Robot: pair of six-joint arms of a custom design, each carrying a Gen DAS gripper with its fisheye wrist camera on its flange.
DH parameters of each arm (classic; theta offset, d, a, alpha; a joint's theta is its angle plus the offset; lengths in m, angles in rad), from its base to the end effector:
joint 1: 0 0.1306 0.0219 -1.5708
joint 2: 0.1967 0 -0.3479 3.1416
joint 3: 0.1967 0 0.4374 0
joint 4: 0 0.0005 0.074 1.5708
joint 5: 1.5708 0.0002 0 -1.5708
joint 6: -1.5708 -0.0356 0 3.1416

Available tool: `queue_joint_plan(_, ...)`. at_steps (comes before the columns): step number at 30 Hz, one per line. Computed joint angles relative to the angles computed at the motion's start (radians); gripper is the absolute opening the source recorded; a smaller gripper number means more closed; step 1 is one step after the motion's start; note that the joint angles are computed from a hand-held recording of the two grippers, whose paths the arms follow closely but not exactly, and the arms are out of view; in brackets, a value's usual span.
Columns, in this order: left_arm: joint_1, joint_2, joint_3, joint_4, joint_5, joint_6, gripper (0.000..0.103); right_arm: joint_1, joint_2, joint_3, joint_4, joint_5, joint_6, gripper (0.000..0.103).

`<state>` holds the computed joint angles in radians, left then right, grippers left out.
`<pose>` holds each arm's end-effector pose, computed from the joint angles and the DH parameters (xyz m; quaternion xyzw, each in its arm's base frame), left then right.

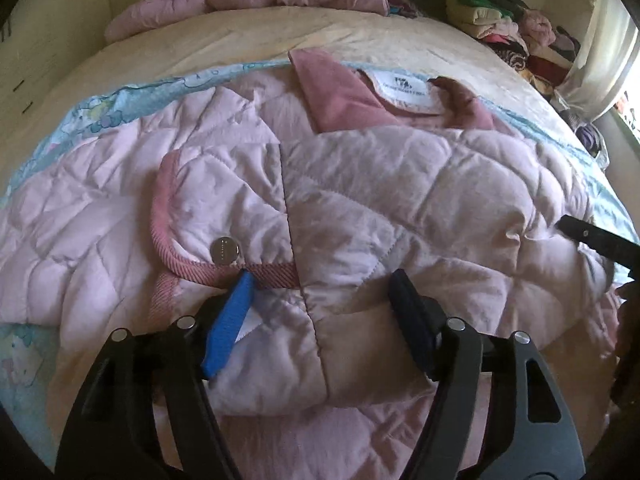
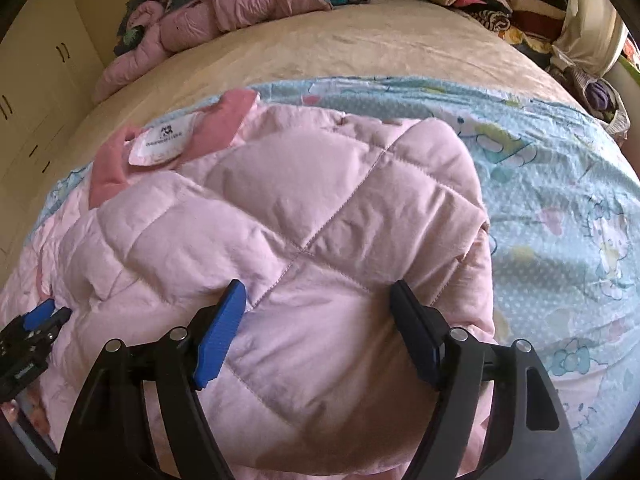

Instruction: Fold large clothes

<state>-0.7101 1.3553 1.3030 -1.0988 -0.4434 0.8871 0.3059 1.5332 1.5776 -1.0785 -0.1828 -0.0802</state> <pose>0.3852 -0.3117 0.3585 -0.1299 0.9463 0.0045 0.2958 0.5413 0.1772 0.3997 -0.1322 0.9514 0.1370 0.2422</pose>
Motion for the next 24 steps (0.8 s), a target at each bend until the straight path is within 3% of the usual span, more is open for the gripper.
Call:
queue_joint_plan(9,0.003,-0.003,-0.007,0.021,0.002,-0.004,0.064,0.007,-0.004,-0.023,0.026,0.028,-0.014,0.075)
queue_joint_plan(13,0.007,-0.035,-0.011,0.009,0.034,-0.01,0.084,0.002,-0.029,-0.015,0.005,-0.018,-0.059,0.088)
queue_joint_plan(17,0.011,-0.078,-0.027,0.0,0.037,0.008,0.094,0.004,-0.081,-0.035,0.03,-0.075,-0.118,0.094)
queue_joint_plan(24,-0.007,-0.128,-0.037,-0.059,-0.003,0.034,0.094,0.06,-0.16,-0.056,0.064,-0.073,-0.127,0.098)
